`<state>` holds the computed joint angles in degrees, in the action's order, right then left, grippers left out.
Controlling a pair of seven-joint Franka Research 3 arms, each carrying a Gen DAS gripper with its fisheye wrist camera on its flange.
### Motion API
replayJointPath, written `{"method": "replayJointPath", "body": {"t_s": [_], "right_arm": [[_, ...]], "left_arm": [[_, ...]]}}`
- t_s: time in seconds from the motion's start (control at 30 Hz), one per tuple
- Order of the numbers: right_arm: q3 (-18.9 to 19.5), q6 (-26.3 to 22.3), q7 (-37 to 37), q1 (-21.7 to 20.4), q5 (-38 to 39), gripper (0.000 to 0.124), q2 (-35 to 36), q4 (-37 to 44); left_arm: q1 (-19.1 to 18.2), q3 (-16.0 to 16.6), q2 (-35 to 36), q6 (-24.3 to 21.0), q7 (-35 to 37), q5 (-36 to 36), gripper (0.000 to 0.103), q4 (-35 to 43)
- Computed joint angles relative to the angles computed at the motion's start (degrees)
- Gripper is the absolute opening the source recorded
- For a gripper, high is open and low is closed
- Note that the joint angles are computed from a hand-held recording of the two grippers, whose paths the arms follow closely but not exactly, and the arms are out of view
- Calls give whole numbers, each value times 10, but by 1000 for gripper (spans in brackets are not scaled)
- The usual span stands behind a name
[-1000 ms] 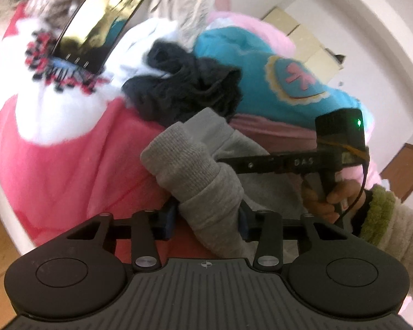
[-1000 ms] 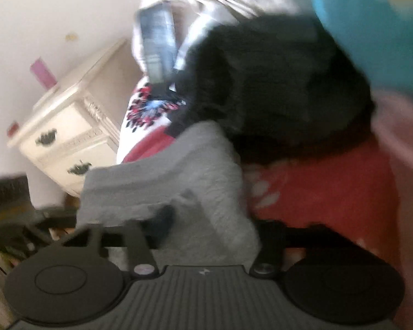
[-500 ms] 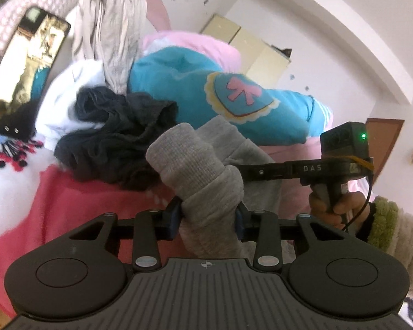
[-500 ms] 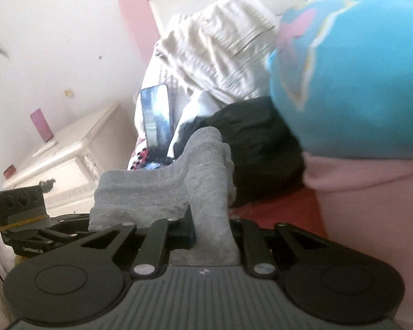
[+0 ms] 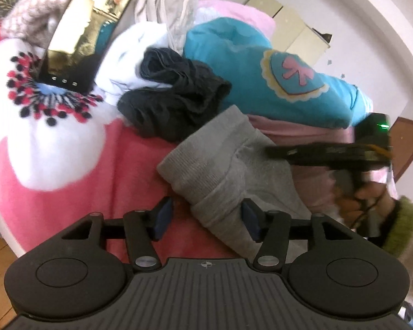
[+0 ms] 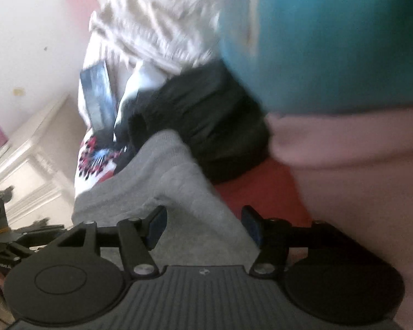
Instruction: Fold clothes
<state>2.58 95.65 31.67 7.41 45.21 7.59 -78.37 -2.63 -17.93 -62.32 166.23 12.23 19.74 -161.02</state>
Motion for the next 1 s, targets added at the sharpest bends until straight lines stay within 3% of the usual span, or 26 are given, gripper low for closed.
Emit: {"method": "replayJointPath", "body": {"t_s": [0.13, 0.23, 0.3, 0.4, 0.47, 0.53, 0.67, 0.73, 0.8, 0.9, 1.0], "right_arm": [[-15, 45, 11, -12, 51, 51, -58, -51], [-14, 27, 41, -3, 70, 40, -50, -46], [-5, 17, 83, 9, 50, 38, -31, -41], [13, 95, 137, 44, -9, 39, -27, -89], [7, 86, 185, 38, 17, 40, -21, -87], [-3, 55, 240, 22, 49, 40, -16, -69], [-54, 12, 221, -44, 137, 41, -90, -105], [-96, -9, 219, -80, 183, 54, -128, -127], [-133, 25, 203, -110, 209, 66, -180, -179], [-165, 104, 205, -144, 171, 67, -243, -242], [-191, 136, 201, -165, 111, 62, -276, -281]], "left_arm": [[-4, -9, -29, -54, -2, 2, 57, 1], [-13, -16, -42, -114, -1, 7, 57, 17], [-17, -20, -48, -143, -3, 13, 57, 29], [-23, -33, -42, -193, -1, 25, 61, 62], [-28, -40, -38, -214, 0, 36, 67, 79], [-36, -38, -26, -211, 4, 46, 69, 91], [-31, -33, 36, -168, 20, 69, 69, 127], [-20, -38, 77, -141, 26, 82, 70, 153], [-6, -47, 125, -112, 21, 90, 70, 180], [18, -70, 183, -99, 11, 109, 70, 218], [43, -94, 227, -115, 0, 143, 70, 252]]}}
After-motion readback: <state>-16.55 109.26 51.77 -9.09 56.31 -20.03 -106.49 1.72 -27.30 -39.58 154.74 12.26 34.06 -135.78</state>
